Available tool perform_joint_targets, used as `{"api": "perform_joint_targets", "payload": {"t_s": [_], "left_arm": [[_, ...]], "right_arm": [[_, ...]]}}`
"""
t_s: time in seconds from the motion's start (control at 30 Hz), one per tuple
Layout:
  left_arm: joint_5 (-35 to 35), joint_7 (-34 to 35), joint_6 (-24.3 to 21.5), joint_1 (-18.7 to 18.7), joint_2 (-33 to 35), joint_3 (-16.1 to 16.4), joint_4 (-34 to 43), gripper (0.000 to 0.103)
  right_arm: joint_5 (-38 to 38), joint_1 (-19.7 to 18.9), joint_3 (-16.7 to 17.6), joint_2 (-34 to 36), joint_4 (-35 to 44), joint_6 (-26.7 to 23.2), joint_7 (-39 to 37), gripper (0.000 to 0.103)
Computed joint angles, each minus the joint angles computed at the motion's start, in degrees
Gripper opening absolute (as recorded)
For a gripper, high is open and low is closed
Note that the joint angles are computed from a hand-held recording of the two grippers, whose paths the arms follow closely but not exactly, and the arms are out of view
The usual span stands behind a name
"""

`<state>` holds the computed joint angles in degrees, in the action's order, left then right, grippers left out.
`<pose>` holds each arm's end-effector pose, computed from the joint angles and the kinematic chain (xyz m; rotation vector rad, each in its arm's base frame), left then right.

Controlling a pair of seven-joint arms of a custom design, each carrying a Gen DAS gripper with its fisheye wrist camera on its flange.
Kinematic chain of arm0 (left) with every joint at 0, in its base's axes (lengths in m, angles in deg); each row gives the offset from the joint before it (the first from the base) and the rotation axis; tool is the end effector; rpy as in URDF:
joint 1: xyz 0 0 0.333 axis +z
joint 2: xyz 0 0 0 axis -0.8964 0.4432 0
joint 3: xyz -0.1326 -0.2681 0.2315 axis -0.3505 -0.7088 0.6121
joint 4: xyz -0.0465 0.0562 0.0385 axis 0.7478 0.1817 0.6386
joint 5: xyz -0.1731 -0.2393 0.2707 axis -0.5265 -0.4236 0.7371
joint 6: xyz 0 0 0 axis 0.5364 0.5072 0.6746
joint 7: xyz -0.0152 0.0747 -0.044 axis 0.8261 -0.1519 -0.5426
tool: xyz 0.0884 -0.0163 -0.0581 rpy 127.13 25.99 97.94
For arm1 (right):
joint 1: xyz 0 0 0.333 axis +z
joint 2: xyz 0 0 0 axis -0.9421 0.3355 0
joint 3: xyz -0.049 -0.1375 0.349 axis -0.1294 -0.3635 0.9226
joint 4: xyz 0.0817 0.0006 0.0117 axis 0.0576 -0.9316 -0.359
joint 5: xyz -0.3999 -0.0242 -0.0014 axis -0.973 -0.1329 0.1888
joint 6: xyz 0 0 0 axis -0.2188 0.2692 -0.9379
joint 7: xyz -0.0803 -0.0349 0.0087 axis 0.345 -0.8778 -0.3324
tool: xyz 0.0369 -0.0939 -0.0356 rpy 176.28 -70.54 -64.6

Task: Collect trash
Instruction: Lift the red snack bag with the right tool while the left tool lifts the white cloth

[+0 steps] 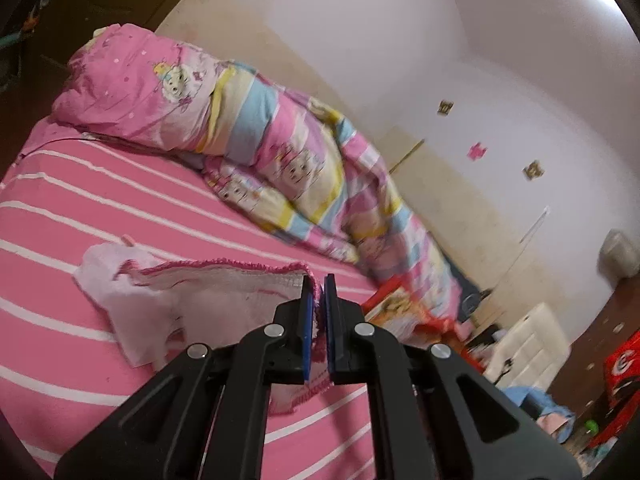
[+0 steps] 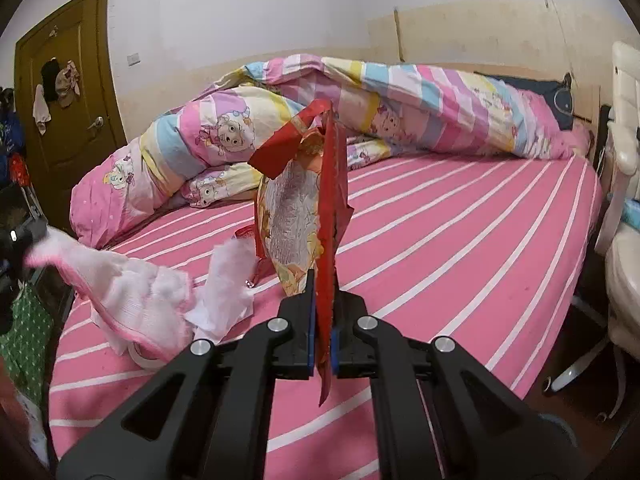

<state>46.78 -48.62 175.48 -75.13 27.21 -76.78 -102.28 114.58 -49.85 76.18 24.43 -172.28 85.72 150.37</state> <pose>0.3630 -0.2901 0.6987 -2.0194 0.5626 -1.4106 0.5666 0.2784 0.6963 -1.8818 1.0610 -0.4211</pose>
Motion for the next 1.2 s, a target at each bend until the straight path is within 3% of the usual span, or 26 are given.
{"api": "perform_joint_targets", "payload": {"t_s": [0.2,0.53,1.2], "left_arm": [[2.22,6.66,-4.29,0.36,0.55,-1.92,3.44,0.005],[8.49,8.82,-2.36,0.2,1.54,-2.62,5.61,0.005],[22.31,-2.79,5.67,2.99,-1.92,-3.83,4.93,0.005]], "right_arm": [[2.79,-0.1,0.1,-0.21,0.29,0.96,-2.96,0.005],[12.4,1.28,-0.15,-2.09,0.02,-0.3,-13.59,0.005],[18.83,5.36,-1.35,-4.76,-2.2,1.81,-22.07,0.005]]}}
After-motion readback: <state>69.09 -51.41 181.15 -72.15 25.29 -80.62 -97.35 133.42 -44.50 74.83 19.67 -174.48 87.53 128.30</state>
